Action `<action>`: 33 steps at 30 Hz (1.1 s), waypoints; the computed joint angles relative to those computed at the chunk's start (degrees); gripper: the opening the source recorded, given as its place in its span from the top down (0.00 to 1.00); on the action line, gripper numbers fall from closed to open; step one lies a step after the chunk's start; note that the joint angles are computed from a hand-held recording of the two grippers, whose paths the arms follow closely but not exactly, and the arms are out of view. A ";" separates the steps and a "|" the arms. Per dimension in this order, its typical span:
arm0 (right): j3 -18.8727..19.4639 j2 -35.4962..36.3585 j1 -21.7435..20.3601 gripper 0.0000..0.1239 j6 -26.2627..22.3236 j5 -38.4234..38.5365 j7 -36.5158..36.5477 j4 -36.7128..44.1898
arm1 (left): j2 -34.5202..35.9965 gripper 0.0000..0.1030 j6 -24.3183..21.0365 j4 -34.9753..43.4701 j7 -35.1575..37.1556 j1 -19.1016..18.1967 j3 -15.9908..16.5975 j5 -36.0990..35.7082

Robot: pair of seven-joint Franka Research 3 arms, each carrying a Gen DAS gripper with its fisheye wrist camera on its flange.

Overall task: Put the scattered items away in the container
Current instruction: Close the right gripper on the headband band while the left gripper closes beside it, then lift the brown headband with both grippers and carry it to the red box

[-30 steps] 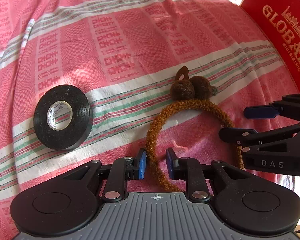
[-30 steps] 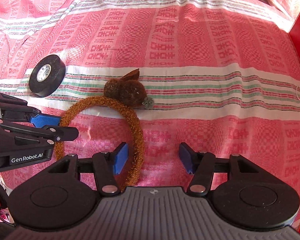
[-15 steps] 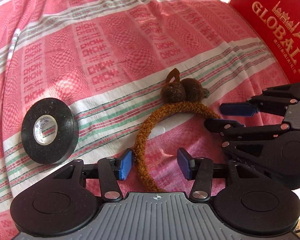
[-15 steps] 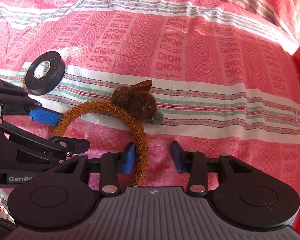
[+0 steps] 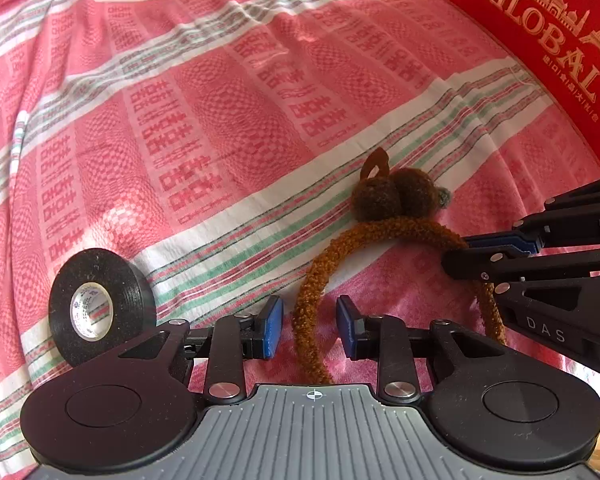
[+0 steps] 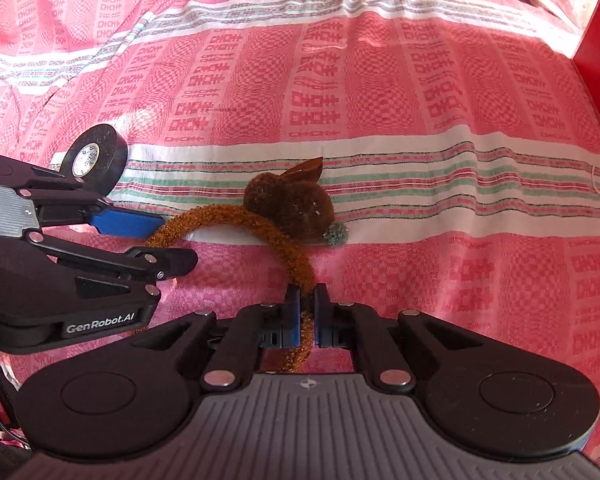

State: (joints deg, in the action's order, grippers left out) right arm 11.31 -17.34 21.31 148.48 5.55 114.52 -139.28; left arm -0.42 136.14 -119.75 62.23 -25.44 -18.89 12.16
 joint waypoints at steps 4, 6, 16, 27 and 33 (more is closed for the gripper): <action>0.20 -0.07 -0.23 0.94 -0.40 -0.72 0.51 0.02 | 0.68 0.89 -1.25 1.02 -0.71 -0.22 -0.16 1.56; 0.20 0.01 -0.32 0.94 -0.72 -1.03 0.63 0.21 | 0.99 0.97 -2.19 1.65 -1.61 -0.20 -0.07 2.01; 1.27 1.28 -1.07 0.90 -0.91 -6.06 3.10 1.44 | 0.17 0.99 -1.16 1.10 -0.20 0.41 0.31 -2.10; -0.27 -1.51 -0.52 0.93 0.64 -0.53 1.60 -0.38 | 2.07 0.83 -2.27 3.14 0.99 -0.08 -0.07 0.33; 0.47 -3.04 -1.65 0.93 -0.23 -1.94 2.94 -1.08 | 1.21 0.99 -0.87 2.64 3.66 0.84 0.42 -5.68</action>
